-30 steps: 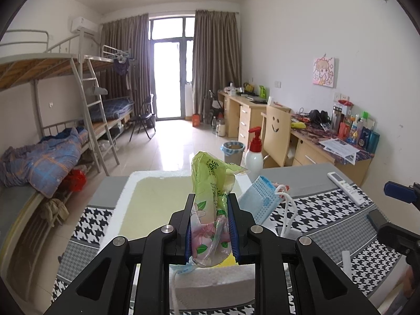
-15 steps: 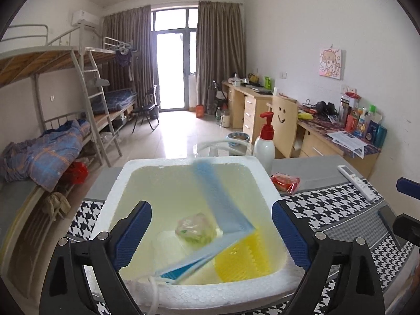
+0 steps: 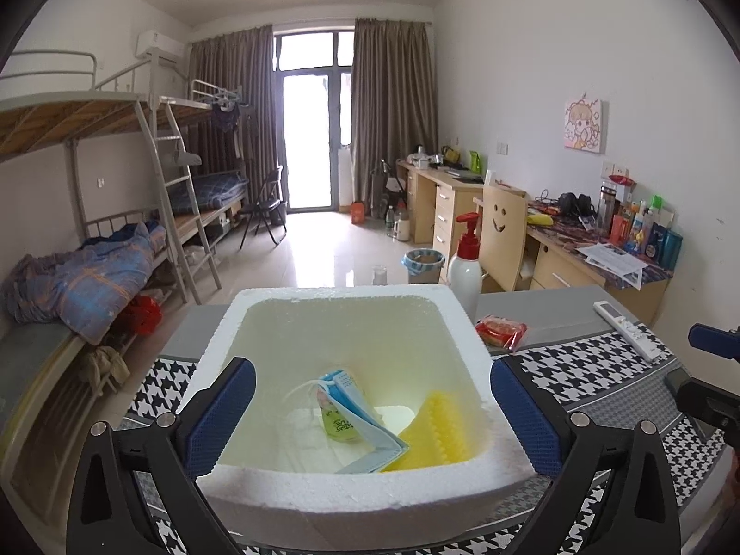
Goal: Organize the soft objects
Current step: 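Withdraw both tools from the box toward the grey cloth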
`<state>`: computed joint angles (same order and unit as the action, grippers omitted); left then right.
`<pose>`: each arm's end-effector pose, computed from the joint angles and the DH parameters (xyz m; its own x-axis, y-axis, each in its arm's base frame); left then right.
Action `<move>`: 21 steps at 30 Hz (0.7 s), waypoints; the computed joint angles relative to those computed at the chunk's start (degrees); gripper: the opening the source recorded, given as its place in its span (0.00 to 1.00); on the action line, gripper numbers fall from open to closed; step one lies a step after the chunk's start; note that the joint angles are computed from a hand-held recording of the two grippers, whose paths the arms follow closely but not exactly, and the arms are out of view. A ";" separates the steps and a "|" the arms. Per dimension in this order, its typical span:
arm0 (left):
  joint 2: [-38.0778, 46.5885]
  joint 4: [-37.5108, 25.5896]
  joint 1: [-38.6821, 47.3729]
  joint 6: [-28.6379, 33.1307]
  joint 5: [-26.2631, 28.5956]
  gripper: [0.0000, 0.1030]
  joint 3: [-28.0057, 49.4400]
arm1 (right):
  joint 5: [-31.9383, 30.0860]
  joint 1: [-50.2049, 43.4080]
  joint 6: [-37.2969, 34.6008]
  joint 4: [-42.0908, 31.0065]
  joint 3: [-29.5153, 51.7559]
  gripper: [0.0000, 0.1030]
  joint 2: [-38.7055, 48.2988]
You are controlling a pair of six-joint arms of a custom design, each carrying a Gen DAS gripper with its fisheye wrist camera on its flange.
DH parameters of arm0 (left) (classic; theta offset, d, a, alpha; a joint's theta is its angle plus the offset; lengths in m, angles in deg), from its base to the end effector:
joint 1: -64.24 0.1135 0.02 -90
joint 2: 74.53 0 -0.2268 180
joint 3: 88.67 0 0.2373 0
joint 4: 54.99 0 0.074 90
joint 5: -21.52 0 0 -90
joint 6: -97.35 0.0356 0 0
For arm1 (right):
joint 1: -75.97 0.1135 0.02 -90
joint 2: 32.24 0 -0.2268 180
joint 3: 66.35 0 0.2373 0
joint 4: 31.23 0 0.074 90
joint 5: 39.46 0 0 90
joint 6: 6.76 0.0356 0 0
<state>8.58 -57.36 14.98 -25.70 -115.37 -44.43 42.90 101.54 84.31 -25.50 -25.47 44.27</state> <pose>0.1838 -0.1736 0.1249 -0.4476 -0.0514 -0.8927 -0.1009 0.9949 -0.0067 0.2277 0.1142 0.1413 -0.4595 -0.1993 -0.8655 -0.5233 0.8482 0.0824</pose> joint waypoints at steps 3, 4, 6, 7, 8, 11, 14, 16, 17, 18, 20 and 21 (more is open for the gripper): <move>-0.26 0.29 -2.08 0.03 -1.33 0.99 -0.33 | -0.53 -0.77 0.16 1.00 -1.34 0.94 -0.43; -0.05 0.43 -2.99 0.12 -2.04 0.99 -0.15 | -0.72 -1.04 0.17 1.24 -1.76 0.94 -0.62; 0.32 0.67 -4.24 0.40 -2.94 0.99 0.28 | -1.21 -1.63 0.20 1.57 -2.66 0.94 -1.12; 0.60 1.03 -4.95 0.70 -3.23 0.99 0.58 | -1.23 -1.66 0.25 1.73 -2.94 0.94 -1.27; 1.05 1.19 -5.51 0.95 -3.52 0.99 1.08 | -1.24 -1.83 0.27 1.78 -3.35 0.94 -1.63; 2.33 1.99 -6.88 1.67 -4.38 0.99 2.18 | -1.25 -2.69 0.35 1.62 -4.27 0.94 -2.50; 3.67 3.31 -7.53 2.80 -3.80 0.99 3.23 | -1.65 -3.94 0.36 1.48 -5.52 0.94 -3.93; 5.44 4.00 -8.00 3.33 -3.61 0.99 4.57 | -2.09 -5.06 0.44 1.30 -6.23 0.94 -4.72; 6.19 4.28 -8.22 3.40 -3.45 0.99 5.13 | -2.46 -5.85 0.44 1.29 -6.69 0.94 -5.09; 6.62 4.42 -8.45 3.12 -3.29 0.99 5.44 | -2.69 -6.54 0.41 1.53 -7.22 0.94 -5.36; 8.36 5.30 -8.75 3.57 -2.05 0.99 7.13 | -2.99 -7.88 0.62 1.61 -8.23 0.94 -6.21; 9.36 5.49 -8.98 4.16 -1.97 0.99 8.17 | -3.18 -8.41 0.76 1.57 -8.77 0.94 -6.82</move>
<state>17.94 -51.87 6.00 -21.54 -117.34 -36.26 39.72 93.14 85.07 -23.93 -34.24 37.44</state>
